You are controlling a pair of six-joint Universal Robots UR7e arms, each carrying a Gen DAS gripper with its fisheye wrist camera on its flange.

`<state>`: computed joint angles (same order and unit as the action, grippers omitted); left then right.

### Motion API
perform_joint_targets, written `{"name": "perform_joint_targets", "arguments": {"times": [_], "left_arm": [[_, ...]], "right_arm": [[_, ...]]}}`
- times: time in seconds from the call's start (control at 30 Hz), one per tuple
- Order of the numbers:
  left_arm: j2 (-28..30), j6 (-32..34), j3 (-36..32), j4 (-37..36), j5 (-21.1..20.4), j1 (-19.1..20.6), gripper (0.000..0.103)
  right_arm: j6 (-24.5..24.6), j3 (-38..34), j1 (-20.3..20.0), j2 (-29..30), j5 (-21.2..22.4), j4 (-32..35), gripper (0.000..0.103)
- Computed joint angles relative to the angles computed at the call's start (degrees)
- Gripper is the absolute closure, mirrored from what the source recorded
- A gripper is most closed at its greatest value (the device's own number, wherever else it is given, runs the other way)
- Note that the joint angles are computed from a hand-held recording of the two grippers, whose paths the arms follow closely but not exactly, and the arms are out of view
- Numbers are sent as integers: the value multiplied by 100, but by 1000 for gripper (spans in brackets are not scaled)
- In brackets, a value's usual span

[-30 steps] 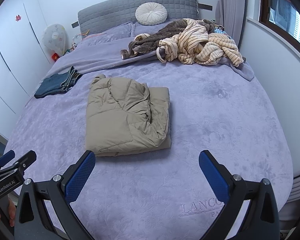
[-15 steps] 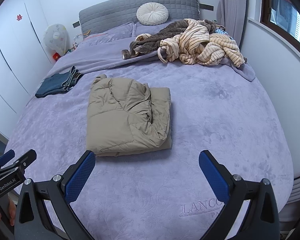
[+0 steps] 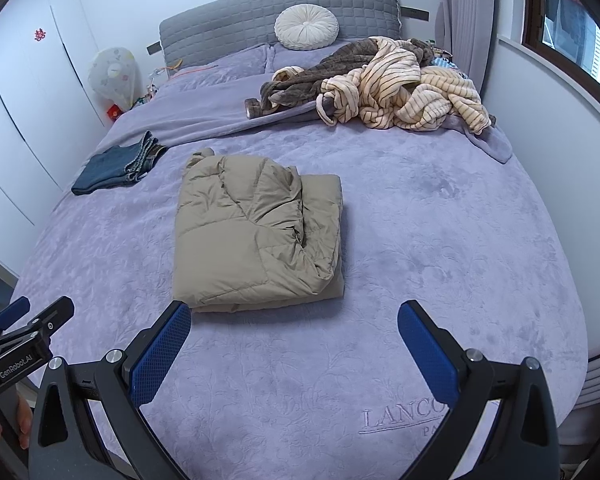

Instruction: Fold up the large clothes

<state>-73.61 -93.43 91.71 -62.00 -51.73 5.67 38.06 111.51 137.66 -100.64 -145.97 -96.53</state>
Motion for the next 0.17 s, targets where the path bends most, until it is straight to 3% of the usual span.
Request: {"name": "perform_joint_targets", "arguments": {"times": [0.17], "left_arm": [[31,66,6,-78,44,6,0]], "right_arm": [[71,4,25,5,-8,33,0]]}}
